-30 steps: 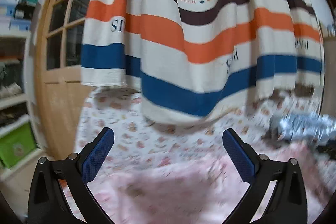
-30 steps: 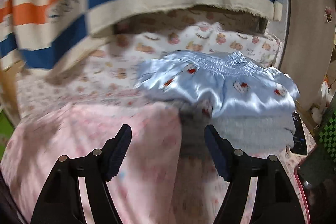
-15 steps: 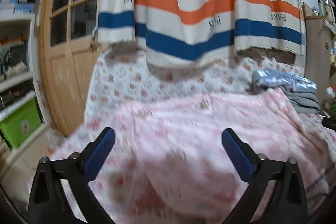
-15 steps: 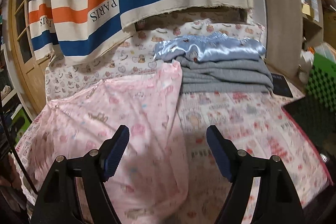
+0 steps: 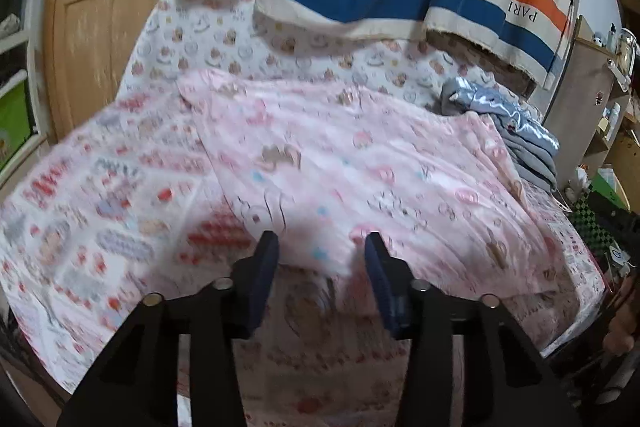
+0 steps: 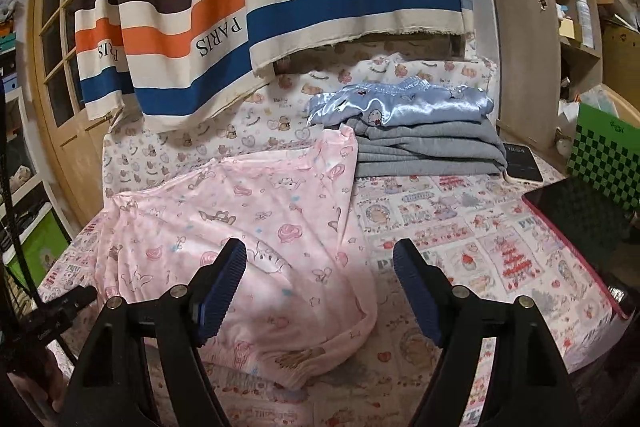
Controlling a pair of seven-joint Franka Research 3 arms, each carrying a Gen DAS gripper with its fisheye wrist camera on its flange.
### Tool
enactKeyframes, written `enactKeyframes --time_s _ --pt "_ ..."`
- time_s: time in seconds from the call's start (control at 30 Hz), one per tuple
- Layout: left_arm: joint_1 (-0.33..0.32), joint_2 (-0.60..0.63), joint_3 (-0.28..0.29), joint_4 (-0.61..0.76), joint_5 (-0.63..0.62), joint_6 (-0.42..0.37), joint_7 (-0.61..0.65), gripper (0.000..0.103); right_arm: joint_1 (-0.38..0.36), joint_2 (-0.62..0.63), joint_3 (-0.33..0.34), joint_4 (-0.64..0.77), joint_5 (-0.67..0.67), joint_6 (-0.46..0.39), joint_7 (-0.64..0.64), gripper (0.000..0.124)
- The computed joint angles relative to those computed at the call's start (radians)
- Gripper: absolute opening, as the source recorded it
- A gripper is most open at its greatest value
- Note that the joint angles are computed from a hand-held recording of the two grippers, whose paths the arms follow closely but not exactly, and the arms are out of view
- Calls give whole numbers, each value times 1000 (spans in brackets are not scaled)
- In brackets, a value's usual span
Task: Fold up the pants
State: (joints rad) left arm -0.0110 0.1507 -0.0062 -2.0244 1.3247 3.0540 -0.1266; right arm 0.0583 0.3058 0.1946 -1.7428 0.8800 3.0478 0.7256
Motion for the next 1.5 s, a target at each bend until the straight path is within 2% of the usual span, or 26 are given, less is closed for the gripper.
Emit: enactKeyframes --time_s 0.07,0.1,0.13,0.17,0.23,0.33,0.4,0.5,0.6,0.63,0.73,0.87,0.97,1.0,1.07,1.13,1.23,1.27,1.4,1.5 --pt "-2 8 -3 -3 -9 4 2 20 13 4 -14 -19 -20 16 24 77" --pt "-3 14 2 0 7 26 -18 14 28 7 -33 -29 -49 15 55 77" --pt "-8 12 12 2 45 40 -58 4 28 11 -38 -34 -64 8 71 77" --pt "-18 -1 17 -1 93 21 -108 2 23 13 -36 -37 -71 -1 81 77" --pt "-31 -46 2 -16 208 -70 -198 2 6 15 -24 -45 -66 -12 79 77" --pt "-19 -99 -42 -55 234 -162 -201 2 -12 18 -9 -52 -50 0 66 77" --pt "-12 -117 -64 -78 213 -200 -168 2 -8 24 -18 -52 -59 5 84 77" --pt "-2 -118 -79 -100 169 -207 -137 2 -34 34 -4 -37 -46 -63 82 72" --pt "-4 -122 -89 -118 180 -254 -171 1 -64 41 12 -16 12 -192 28 60" --pt "-2 -122 -89 -120 181 -245 -180 1 -64 45 9 -9 29 -225 13 58" --pt "4 -118 -88 -116 211 -230 -224 1 -32 57 -16 2 43 -229 10 44" --pt "1 -118 -93 -113 216 -246 -221 1 -24 61 -19 7 81 -234 -4 3" --pt "1 -142 -94 -130 229 -235 -247 1 -38 12 0 -42 184 -190 -76 3" --pt "1 -155 -97 -140 236 -243 -257 0 -45 -16 12 -67 246 -168 -141 3" --pt "-4 -185 -109 -161 248 -290 -272 0 -25 -50 -2 -98 289 -122 -188 3" --pt "-2 -194 -114 -171 239 -302 -256 0 6 -57 -34 -108 255 -111 -168 3" --pt "8 -172 -109 -162 231 -269 -254 0 47 -30 -64 -105 175 -61 -110 3" --pt "9 -165 -107 -159 223 -260 -246 0 46 -24 -56 -103 172 -45 -110 3" --pt "5 -174 -111 -165 272 -277 -287 0 -14 -25 24 -76 339 -66 -287 3" --pt "0 -186 -117 -168 301 -315 -299 2 -4 -30 29 -57 448 -86 -407 6"
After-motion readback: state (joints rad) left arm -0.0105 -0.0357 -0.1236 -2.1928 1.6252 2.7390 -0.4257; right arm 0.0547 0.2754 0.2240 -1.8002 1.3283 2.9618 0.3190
